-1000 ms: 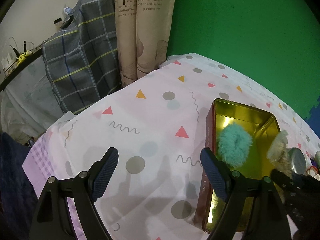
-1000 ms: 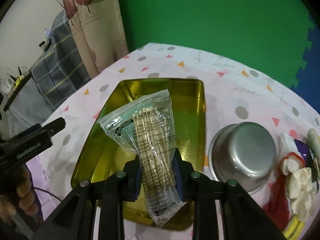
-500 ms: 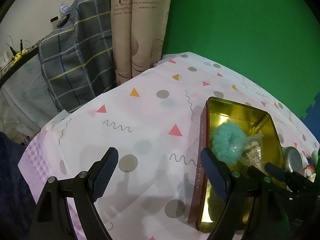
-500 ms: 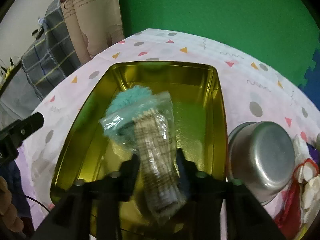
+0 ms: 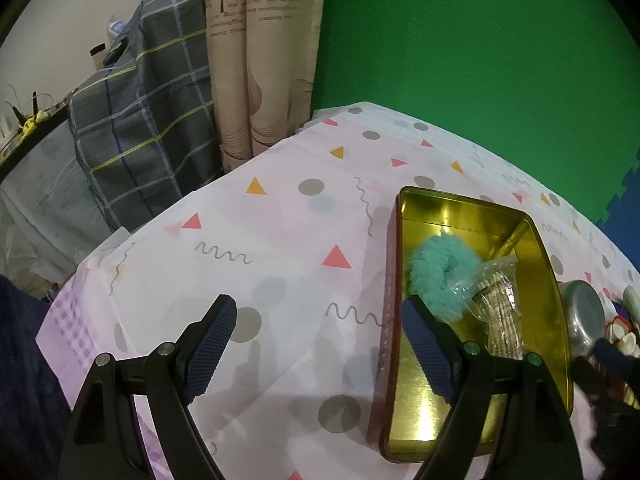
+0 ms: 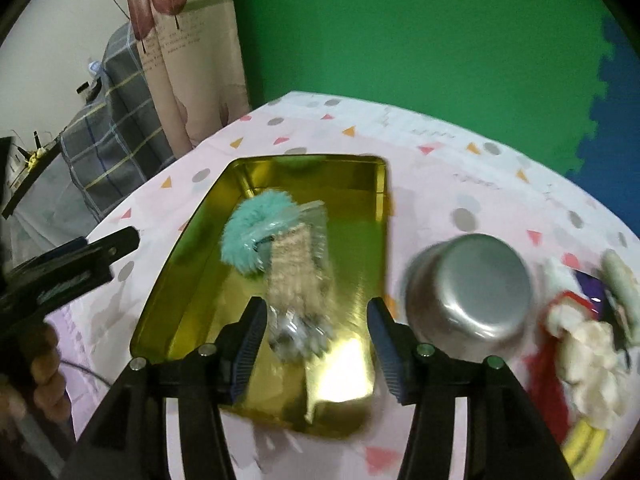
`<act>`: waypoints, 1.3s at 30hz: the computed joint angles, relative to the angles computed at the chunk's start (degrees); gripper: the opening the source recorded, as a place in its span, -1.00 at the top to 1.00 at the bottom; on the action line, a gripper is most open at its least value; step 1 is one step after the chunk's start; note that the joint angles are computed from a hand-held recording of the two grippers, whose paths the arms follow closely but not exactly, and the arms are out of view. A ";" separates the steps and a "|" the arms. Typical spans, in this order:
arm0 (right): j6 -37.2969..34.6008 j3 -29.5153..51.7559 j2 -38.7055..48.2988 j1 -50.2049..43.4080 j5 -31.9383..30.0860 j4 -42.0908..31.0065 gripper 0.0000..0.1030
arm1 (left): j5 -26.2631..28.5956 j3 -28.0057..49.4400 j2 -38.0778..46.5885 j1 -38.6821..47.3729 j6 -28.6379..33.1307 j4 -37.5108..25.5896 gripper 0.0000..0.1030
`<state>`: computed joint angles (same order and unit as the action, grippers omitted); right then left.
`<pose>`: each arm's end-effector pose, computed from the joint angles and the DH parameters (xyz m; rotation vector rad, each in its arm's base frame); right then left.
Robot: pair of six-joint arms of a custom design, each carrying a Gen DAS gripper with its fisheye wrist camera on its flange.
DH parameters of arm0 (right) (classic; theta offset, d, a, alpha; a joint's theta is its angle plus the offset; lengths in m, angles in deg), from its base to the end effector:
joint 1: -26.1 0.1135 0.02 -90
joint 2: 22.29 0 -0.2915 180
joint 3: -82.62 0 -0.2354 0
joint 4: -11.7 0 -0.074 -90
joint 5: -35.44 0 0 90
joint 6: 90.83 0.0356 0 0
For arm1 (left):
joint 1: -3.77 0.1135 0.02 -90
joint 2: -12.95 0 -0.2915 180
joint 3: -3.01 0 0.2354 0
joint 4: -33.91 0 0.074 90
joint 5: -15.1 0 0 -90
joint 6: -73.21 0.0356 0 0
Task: Organize soft objects
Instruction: 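Grasp the cream cloth scrunchie with the right gripper while the left gripper grasps the yellow plush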
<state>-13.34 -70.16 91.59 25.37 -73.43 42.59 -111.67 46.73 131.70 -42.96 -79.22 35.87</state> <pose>0.2124 0.0088 0.0560 -0.3830 2.4683 0.3232 0.1875 -0.1681 0.0436 -0.4544 2.4093 0.1747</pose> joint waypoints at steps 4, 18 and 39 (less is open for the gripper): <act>-9.00 -3.63 -6.56 -12.53 -3.15 -2.11 -0.04 | -0.13 1.11 0.39 -0.80 0.17 -1.15 -0.59; -26.98 9.78 0.02 -41.30 -8.06 -14.20 -0.05 | -0.60 5.29 1.52 -5.56 3.18 -2.74 -0.60; -32.53 9.47 7.32 -43.16 -11.15 -9.07 0.79 | -0.48 9.64 4.53 -9.49 7.07 -2.79 -0.62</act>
